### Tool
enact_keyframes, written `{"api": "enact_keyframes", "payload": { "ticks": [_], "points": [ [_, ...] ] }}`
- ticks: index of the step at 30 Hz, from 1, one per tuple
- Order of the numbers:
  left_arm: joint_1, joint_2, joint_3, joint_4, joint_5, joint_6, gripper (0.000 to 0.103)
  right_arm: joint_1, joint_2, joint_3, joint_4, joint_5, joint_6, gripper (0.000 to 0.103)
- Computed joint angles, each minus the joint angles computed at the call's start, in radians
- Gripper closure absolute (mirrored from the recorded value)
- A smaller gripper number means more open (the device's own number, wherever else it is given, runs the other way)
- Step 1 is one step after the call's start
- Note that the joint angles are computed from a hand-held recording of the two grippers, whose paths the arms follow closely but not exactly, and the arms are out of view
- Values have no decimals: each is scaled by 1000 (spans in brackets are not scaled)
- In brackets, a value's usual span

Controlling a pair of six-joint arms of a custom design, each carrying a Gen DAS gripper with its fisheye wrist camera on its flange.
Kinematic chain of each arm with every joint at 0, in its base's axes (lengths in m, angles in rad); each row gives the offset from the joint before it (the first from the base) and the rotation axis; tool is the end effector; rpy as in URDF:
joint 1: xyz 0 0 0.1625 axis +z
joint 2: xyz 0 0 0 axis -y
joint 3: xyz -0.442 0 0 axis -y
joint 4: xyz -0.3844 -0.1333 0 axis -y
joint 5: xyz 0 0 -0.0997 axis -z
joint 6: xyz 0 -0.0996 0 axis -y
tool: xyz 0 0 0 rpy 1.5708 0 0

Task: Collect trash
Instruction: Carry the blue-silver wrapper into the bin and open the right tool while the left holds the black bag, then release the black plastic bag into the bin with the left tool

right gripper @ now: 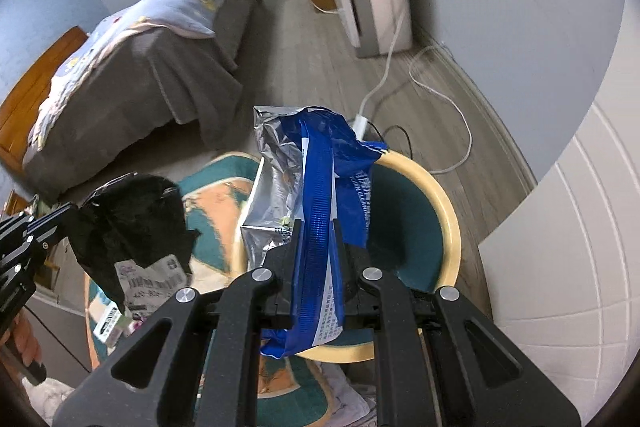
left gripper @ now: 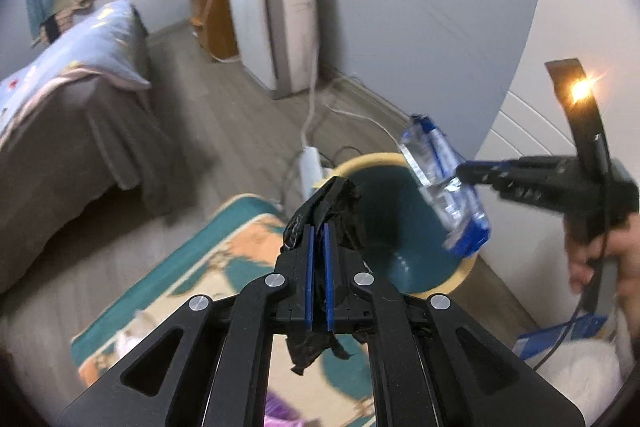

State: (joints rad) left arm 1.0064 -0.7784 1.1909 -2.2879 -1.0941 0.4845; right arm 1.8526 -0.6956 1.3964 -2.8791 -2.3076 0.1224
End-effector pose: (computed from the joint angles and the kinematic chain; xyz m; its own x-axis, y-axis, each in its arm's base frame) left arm -0.2705 -0.7620 0.2642 -0.4918 0.6931 -0.5270 0.8355 0.5460 -0.0615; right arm 0.2743 -0.7088 0.1942 -0.8398 0.2575 0.4779 -0.1267 0.7630 -0.6339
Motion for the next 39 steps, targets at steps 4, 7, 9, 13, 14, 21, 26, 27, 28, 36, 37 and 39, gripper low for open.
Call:
{"api": "enact_keyframes", "payload": {
  "ticks": [4, 7, 9, 13, 14, 21, 26, 27, 28, 36, 37, 39],
  "points": [
    [-2, 54, -25, 5, -15, 2, 97, -23, 13, 6, 11, -16, 18, 91],
    [-3, 71, -18, -10, -33, 19, 91, -33, 16, 8, 11, -22, 41, 89],
    [-6, 72, -3, -20, -35, 33, 84, -34, 15, 15, -2, -31, 51, 87],
    [-7, 61, 29, -65, -26, 80, 47, -33, 7, 25, -28, -54, 45, 64],
    [-6, 57, 36, -84, -28, 85, 35, -31, 7, 27, -37, -62, 41, 54],
    [3, 9, 81, -166, 4, 73, 10, -18, 21, 13, -59, -100, 22, 12],
    [21, -40, 98, -185, 31, 38, 8, 13, 42, -21, -37, -147, 0, 6],
    [25, -52, 101, -184, 35, 31, 8, 20, 47, -30, -30, -155, -8, 6],
    [30, -67, 106, -184, 43, 23, 8, 29, 54, -43, -22, -162, -16, 6],
    [73, -169, 122, -241, 118, 27, 6, 102, 132, -172, 15, -136, -110, 6],
    [80, -182, 121, -246, 128, 24, 6, 110, 149, -198, 26, -129, -116, 6],
    [95, -204, 118, -253, 149, 17, 6, 129, 186, -260, 55, -110, -133, 6]
  ]
}}
